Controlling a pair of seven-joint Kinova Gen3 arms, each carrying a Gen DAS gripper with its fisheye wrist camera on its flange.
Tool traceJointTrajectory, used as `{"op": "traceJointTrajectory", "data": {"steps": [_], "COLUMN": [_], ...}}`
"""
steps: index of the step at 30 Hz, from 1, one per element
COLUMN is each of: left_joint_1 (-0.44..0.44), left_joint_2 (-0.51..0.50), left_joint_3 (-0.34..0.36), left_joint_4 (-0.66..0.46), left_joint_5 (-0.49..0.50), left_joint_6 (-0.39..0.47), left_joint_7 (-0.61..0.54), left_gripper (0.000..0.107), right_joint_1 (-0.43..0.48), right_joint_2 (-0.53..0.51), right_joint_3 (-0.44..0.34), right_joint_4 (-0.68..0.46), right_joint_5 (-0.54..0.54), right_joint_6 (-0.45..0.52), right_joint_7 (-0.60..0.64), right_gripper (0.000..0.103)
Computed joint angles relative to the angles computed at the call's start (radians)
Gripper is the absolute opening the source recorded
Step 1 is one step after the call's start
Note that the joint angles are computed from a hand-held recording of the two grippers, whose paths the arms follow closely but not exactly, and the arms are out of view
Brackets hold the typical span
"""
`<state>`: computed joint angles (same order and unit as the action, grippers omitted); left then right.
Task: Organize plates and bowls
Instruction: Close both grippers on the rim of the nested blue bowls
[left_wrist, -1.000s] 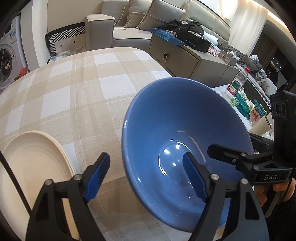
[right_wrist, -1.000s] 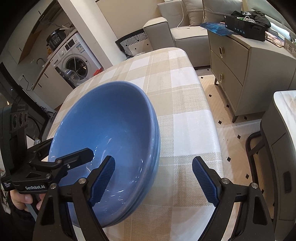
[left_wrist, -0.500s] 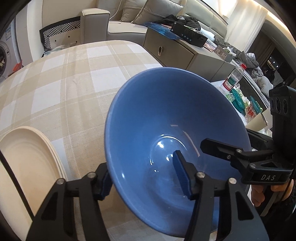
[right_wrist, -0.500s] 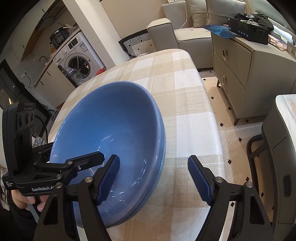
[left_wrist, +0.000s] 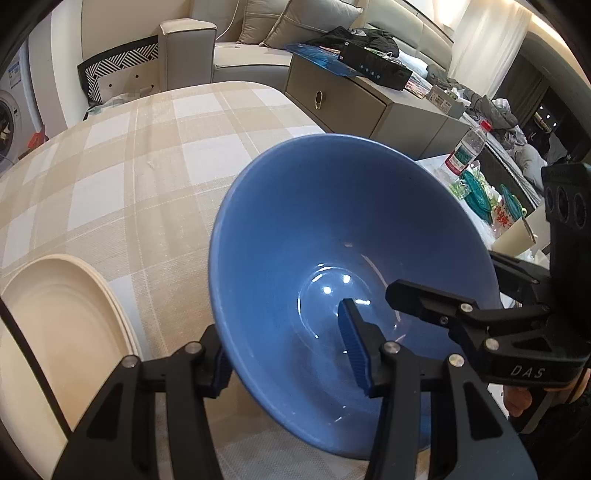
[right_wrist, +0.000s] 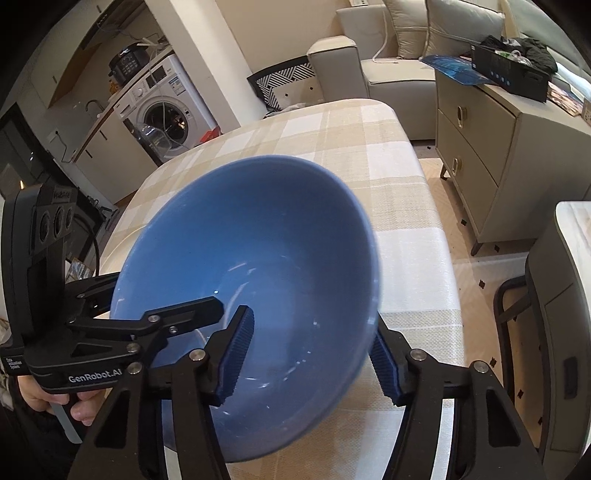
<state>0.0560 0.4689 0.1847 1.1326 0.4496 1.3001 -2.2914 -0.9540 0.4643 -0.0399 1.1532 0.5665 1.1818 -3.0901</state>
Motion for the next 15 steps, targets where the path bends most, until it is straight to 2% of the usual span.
{"op": "traceJointTrajectory", "data": {"steps": [4, 8, 15], "left_joint_1": [-0.002, -0.002, 0.004], "left_joint_2": [-0.003, -0.015, -0.041], "left_joint_3": [0.0, -0.002, -0.006], "left_joint_4": [0.006, 0.025, 0.06], "left_joint_5": [0.002, -0.001, -0.012], "left_joint_6": [-0.005, -0.032, -0.077], "left_joint_7": [-0.006, -0.019, -0.041], "left_gripper": [0.05, 0.046, 0.044], "right_joint_1": [-0.011, -0.025, -0.033], "right_joint_2": [0.029, 0.037, 0.043], "right_joint_3": [0.005, 0.015, 0.014], "right_joint_4": [-0.048, -0.06, -0.072], "right_joint_5": [0.003, 0.014, 0.025], "right_joint_6": [0.052, 0.087, 0.113], "right_joint_7": [0.033, 0.039, 0.05], "right_gripper": [0.061, 0.048, 0.045]}}
